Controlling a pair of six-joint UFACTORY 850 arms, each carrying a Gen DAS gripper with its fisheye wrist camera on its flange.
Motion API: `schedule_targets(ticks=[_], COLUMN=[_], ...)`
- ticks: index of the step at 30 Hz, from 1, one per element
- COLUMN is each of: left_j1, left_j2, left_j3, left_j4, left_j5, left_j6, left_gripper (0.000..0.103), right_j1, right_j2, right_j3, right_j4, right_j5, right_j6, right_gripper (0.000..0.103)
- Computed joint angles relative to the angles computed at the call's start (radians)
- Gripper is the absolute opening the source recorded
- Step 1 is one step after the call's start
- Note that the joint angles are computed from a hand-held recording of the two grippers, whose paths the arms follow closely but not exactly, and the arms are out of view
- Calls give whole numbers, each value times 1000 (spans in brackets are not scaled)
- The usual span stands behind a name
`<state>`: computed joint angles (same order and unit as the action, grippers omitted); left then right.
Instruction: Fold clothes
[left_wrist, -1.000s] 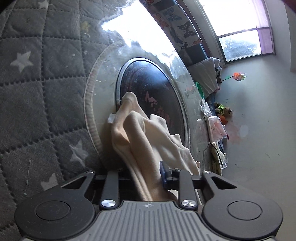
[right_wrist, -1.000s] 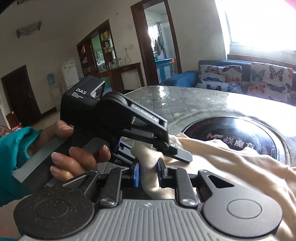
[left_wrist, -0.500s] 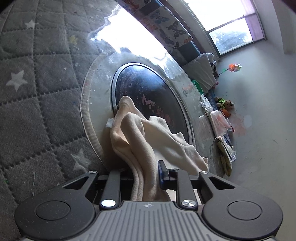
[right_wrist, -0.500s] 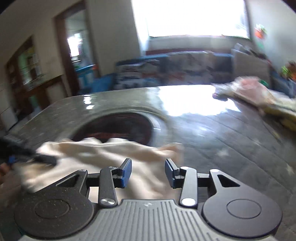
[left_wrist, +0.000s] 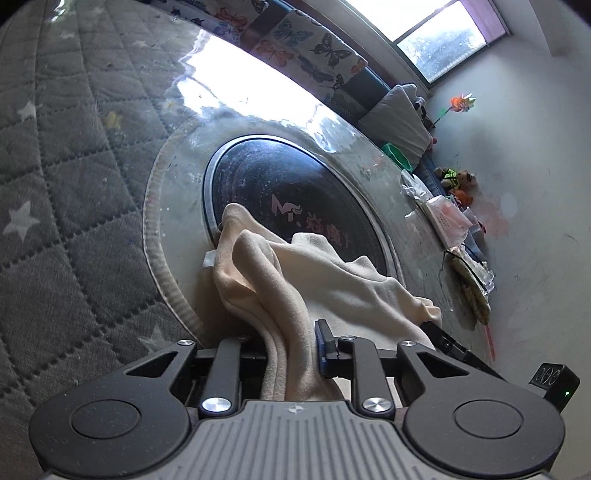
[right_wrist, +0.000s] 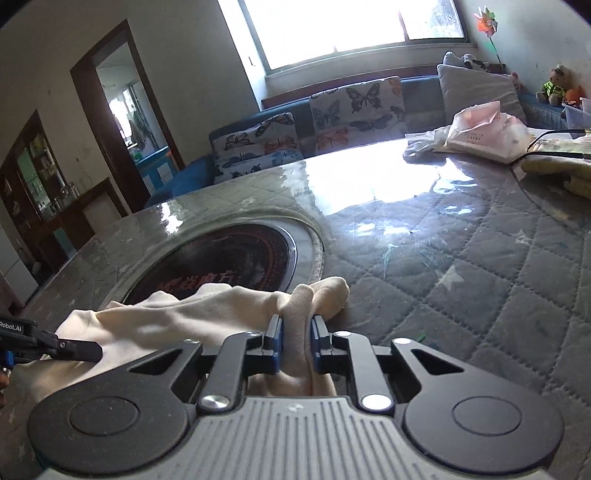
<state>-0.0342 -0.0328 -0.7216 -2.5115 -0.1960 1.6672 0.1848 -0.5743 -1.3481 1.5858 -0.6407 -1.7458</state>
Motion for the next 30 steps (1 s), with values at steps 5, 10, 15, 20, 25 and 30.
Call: schedule_targets(ticks=[5,10,15,20,25,30], left_j1=[-18,-50,-94,-147,-201,-247], left_j2=[16,-3,-79,-174,-277,-358], left_j3=[-24,-81,-178,-286,-407,-505], left_j4=[-30,77,213,294,394,459], left_j5=[18,-4,-40,-87,-96,-94], left_j6=[97,61,-22,-59,-134,-172], left_gripper=[18,17,17,17,17,17], right_j1=[-17,-49,-109,-175,-232,-272], right_j2=[56,125,195,226,222,202], right_j3=[54,118,165,178,165,150], right_j4=[86,193,283,362,419,468], right_j5=[-14,-23,6,61,100,123], right_j6=[-96,-213,-309,-394,-458,-509], right_gripper=[12,11,11,11,11,11])
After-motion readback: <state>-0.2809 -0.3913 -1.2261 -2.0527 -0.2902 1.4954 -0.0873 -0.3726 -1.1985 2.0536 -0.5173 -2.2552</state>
